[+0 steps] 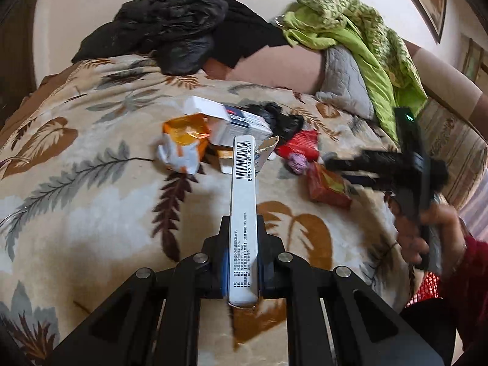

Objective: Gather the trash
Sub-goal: 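Lift the white box with the left tool while the right tool lifts the red cigarette pack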

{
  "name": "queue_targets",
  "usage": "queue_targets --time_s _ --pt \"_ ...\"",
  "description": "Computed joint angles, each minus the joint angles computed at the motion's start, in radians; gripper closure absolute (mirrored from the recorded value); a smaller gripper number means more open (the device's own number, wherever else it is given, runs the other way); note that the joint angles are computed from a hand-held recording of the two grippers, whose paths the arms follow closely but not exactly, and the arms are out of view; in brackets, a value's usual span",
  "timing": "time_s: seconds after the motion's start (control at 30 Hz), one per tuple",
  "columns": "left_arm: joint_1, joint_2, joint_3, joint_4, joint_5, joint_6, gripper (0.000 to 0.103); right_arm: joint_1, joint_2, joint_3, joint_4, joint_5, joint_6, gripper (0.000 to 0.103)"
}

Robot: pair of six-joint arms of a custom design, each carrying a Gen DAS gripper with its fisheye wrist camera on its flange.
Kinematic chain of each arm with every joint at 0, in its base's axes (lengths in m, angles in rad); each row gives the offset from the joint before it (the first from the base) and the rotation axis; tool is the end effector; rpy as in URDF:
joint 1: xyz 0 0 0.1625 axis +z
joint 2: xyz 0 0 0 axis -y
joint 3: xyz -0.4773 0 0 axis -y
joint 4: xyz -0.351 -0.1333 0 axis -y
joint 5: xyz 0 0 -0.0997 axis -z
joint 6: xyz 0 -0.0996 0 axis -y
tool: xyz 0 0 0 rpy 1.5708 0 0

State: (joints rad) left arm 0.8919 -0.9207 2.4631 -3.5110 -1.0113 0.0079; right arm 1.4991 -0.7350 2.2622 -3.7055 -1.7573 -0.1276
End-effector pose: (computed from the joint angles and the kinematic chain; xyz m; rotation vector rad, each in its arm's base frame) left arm -0.1210 -0.4465 0.1524 0.7459 2.5408 -0.7532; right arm 0.0782 -0.5140 0.1085 -0.0038 -2.7806 0.8410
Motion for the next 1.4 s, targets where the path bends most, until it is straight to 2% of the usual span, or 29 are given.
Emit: queue_targets --time_s 0.07,0.13,0.17,0.3,0.33,0.37,0.4,0.43,0.53,0.7,0.83,1.03,1.13,1.4 --pt "0.015 -0.003 -0.009 0.006 -0.013 -0.007 0.09 0.019 -0.001 0.035 -0.003 0.007 -0.025 0.025" --pt "0.025 -0.003 -0.015 0.011 -0.028 -0.009 0.09 0.052 0.007 0.044 0.014 -0.017 -0.068 0.025" --pt "0.025 -0.001 -0.014 0.006 -0.028 -0.008 0.09 0.074 0.02 0.041 0.013 -0.053 -0.098 0.025" --pt "0.016 0.007 -0.009 -0.022 -0.02 0.007 0.09 0.187 0.125 -0.019 -0.052 -0.305 -0.213 0.025" --pt "0.014 0.009 -0.006 -0.03 -0.015 0.011 0.09 0.196 0.141 -0.028 -0.065 -0.332 -0.225 0.026" --pt "0.012 0.011 -0.002 -0.04 -0.007 0.014 0.09 0.201 0.158 -0.033 -0.095 -0.352 -0.238 0.034" --pt "0.01 0.013 0.001 -0.049 -0.001 0.015 0.09 0.201 0.169 -0.032 -0.116 -0.361 -0.244 0.043" --pt "0.012 0.013 0.001 -0.05 -0.001 0.017 0.09 0.199 0.171 -0.031 -0.119 -0.367 -0.239 0.047" --pt "0.01 0.019 0.003 -0.06 0.01 0.026 0.09 0.2 0.171 -0.005 -0.171 -0.355 -0.231 0.048" --pt "-0.008 0.037 0.019 -0.104 0.027 0.028 0.09 0.25 0.188 0.04 -0.325 -0.382 -0.207 0.048" --pt "-0.051 0.06 0.05 -0.176 0.075 0.02 0.09 0.295 0.231 0.103 -0.515 -0.413 -0.193 0.048" --pt "-0.136 0.076 0.133 -0.257 0.162 -0.036 0.09 0.356 0.287 0.164 -0.71 -0.421 -0.21 0.048" --pt "-0.149 0.087 0.153 -0.29 0.189 -0.041 0.09 0.37 0.298 0.158 -0.725 -0.434 -0.229 0.048" --pt "-0.133 0.11 0.138 -0.331 0.247 -0.014 0.09 0.361 0.302 0.14 -0.701 -0.421 -0.23 0.048"
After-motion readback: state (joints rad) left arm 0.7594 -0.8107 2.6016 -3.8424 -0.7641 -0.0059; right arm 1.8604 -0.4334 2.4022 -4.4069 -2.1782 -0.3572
